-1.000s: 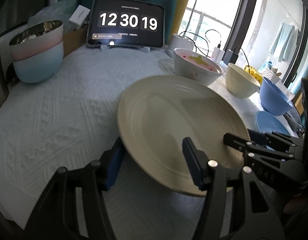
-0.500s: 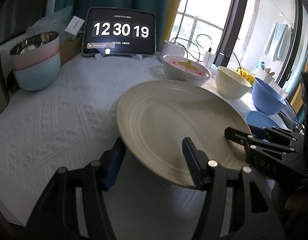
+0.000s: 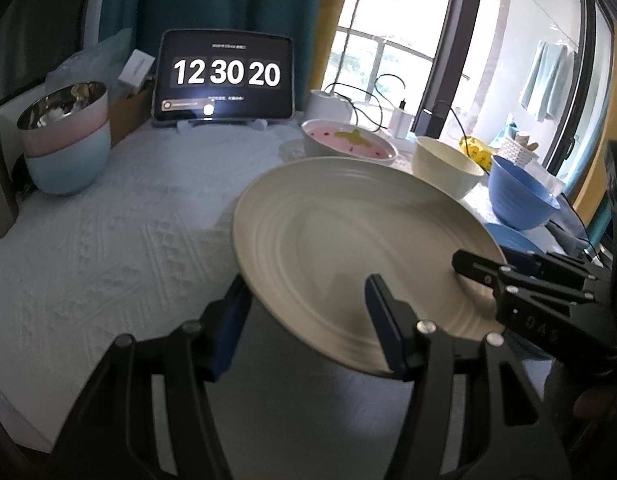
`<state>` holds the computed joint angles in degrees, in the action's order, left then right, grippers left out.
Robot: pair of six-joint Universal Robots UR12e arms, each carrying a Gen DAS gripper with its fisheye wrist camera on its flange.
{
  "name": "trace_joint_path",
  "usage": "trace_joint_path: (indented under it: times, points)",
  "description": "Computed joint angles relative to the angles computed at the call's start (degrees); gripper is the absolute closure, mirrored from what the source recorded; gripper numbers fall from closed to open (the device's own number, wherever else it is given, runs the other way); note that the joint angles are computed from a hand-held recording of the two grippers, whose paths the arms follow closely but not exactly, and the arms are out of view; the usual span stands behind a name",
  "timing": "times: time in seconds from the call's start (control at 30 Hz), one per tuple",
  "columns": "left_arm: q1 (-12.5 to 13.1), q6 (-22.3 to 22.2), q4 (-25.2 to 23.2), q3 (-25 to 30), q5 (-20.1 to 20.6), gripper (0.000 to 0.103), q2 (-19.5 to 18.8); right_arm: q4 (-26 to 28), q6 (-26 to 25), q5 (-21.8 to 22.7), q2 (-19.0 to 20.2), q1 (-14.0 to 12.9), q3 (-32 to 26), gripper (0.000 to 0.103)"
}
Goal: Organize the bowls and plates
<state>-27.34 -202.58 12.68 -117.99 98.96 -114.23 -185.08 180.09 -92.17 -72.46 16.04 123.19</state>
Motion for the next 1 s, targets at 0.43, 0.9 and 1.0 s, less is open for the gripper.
trace_joint_path:
  times: [0.43, 0.9, 1.0]
  points:
    - [-1.4, 1.21, -1.48, 1.39, -0.32, 0.043, -0.28, -1.41, 1.07, 0.51, -1.66, -1.74, 2.23, 0.067]
    - [-2.8, 2.76, -3.02, 3.04, -0.58, 0.043, -1.0, -1.96, 2.2, 0.57, -2.98, -3.5, 4.31, 0.067]
    - [-3.14, 3.1, -3.44, 3.48, -0.66, 0.043, -1.17, -2.2, 2.43, 0.65, -3.26, -3.89, 4.7, 0.067]
